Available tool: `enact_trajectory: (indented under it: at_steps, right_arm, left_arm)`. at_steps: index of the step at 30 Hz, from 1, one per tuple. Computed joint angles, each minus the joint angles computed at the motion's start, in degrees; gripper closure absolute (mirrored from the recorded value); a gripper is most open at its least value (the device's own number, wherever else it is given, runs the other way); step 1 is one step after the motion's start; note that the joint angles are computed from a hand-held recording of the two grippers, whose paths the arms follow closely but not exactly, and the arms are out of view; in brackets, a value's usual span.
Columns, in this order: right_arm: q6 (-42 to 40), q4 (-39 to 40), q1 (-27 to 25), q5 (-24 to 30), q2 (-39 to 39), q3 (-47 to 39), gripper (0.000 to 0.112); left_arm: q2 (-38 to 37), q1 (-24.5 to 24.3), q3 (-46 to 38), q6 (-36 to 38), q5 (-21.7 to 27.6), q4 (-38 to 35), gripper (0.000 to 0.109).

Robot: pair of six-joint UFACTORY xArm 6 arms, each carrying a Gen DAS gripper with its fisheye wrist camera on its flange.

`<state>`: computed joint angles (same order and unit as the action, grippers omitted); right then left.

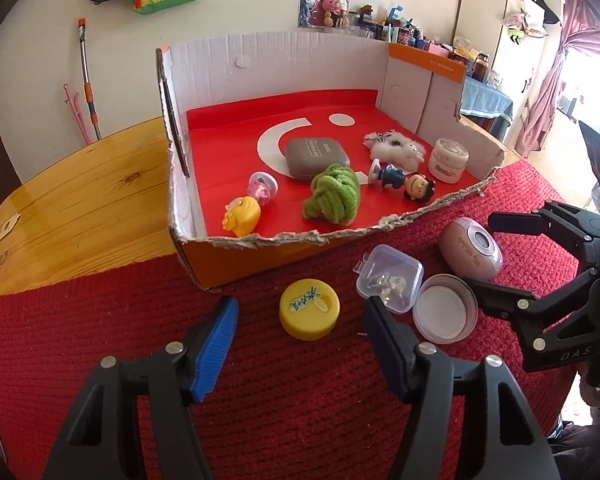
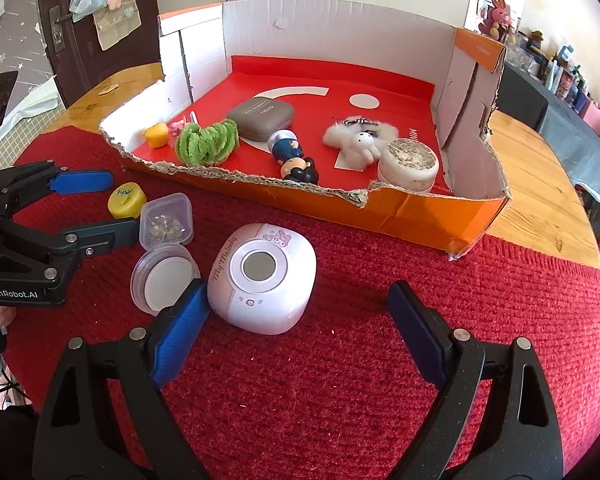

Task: Organize objects
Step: 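Grasp the yellow-lidded jar with the left gripper while the right gripper grasps the pink-and-white round device, then lift the yellow jar and pink device and carry them into the box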

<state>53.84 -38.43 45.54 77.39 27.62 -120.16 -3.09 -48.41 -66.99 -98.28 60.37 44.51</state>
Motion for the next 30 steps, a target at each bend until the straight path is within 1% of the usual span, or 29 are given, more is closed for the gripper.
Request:
enact_trajectory:
  at_steps: [3, 5, 7, 9, 10, 12, 14, 17, 21, 26, 30]
  right_arm:
    - [-0.3, -0.27, 0.24, 0.51, 0.6, -0.9, 0.024]
    - [-0.57, -0.43, 0.29, 0.52, 0.83, -1.2, 0.026]
    - [-0.73, -0.36, 0.26, 0.57, 1.29, -1.86, 0.03]
    - [-1.08, 0.0, 0.11, 0.17, 1.43, -2.03, 0.037]
    - [-1.09, 0.13, 0.03, -0.29, 1.38, -1.93, 0.039]
    - [-1.06, 0.3, -0.06, -1.35, 1.2, -1.58, 0.054]
    - [-1.03, 0.72, -0.16, -2.3, 0.83, -0.97, 0.061]
    - [-0.26, 0.43, 0.07, -2.75, 0.25, -0.06, 0.062]
    - [1.09, 0.04, 0.66, -2.8, -0.59, 0.67, 0.062]
    - [1.53, -1.34, 1.78, -2.22, -1.11, 0.15, 0.062]
    - [1.67, -2.3, 2.66, -0.81, -0.35, -1.95, 0.062]
  left_arm:
    - [-0.09, 0.05, 0.09, -0.05, -0.21, 0.27, 0.05]
    - [-0.04, 0.05, 0.03, 0.27, -0.44, 0.3, 0.057]
    - [0.13, 0.08, -0.17, 0.73, -0.61, 0.28, 0.058]
    - [0.28, 0.11, -0.29, 1.18, -1.03, 0.33, 0.062]
    - [0.31, 0.11, -0.3, 1.37, -1.28, 0.41, 0.067]
    - [0.37, 0.21, -0.25, 1.82, -2.03, 0.5, 0.076]
    - [0.44, 0.04, -0.35, 1.7, -1.87, 0.56, 0.077]
    - [0.41, -0.56, -0.42, 0.43, -1.43, 1.01, 0.077]
    - [-0.46, -1.27, 0.25, -1.76, -2.09, 1.72, 0.077]
    - [-0.66, -3.36, -1.12, -2.92, 0.62, 3.35, 0.077]
    - [-0.36, -5.05, -2.75, -3.36, 3.38, 4.69, 0.077]
